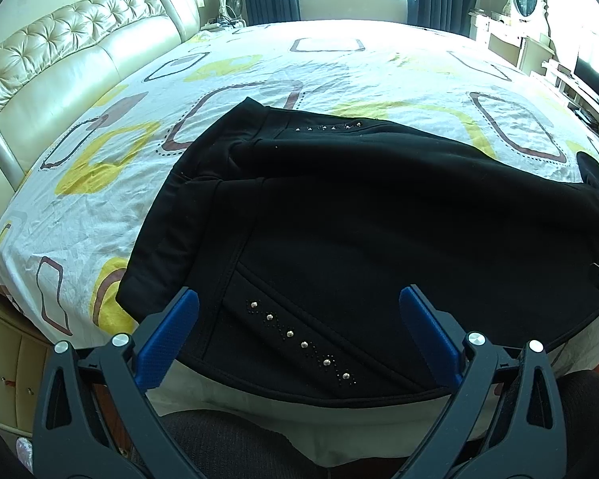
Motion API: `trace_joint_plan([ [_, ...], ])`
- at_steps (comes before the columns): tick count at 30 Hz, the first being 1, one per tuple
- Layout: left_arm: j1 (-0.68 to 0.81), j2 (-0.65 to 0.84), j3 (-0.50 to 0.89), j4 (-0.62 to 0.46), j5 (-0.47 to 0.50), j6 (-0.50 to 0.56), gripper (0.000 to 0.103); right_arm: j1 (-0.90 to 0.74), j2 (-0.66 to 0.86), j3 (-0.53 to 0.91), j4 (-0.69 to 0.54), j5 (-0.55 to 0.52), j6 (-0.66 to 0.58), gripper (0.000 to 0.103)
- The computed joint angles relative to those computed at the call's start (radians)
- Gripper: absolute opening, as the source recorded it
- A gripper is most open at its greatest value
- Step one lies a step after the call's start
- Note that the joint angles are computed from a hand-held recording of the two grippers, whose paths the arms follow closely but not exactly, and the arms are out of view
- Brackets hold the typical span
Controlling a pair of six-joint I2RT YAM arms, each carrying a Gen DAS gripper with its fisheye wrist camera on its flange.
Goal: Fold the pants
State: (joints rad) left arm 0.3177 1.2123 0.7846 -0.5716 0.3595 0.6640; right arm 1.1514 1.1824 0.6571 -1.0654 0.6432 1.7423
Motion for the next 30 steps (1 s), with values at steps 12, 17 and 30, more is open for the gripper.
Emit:
trace_joint_plan([
  [12,0.012,0.042,0.058,-0.087,0.047,0.038,0.101,-0.006,-0.006,0.002,0.009,-0.004,-0.015,0.099],
  [17,0.006,0.016,0.045,-0.062,0.046,0.053,0.101,-0.015,-0.015,0.001,0.020,-0.005,-0.035,0.099],
  [30,0.016,0.566,0.724,-0.439,0.178,0.001,0.101,-0.296,-0.308,-0.075,0.304,-0.148,-0.638,0.099],
])
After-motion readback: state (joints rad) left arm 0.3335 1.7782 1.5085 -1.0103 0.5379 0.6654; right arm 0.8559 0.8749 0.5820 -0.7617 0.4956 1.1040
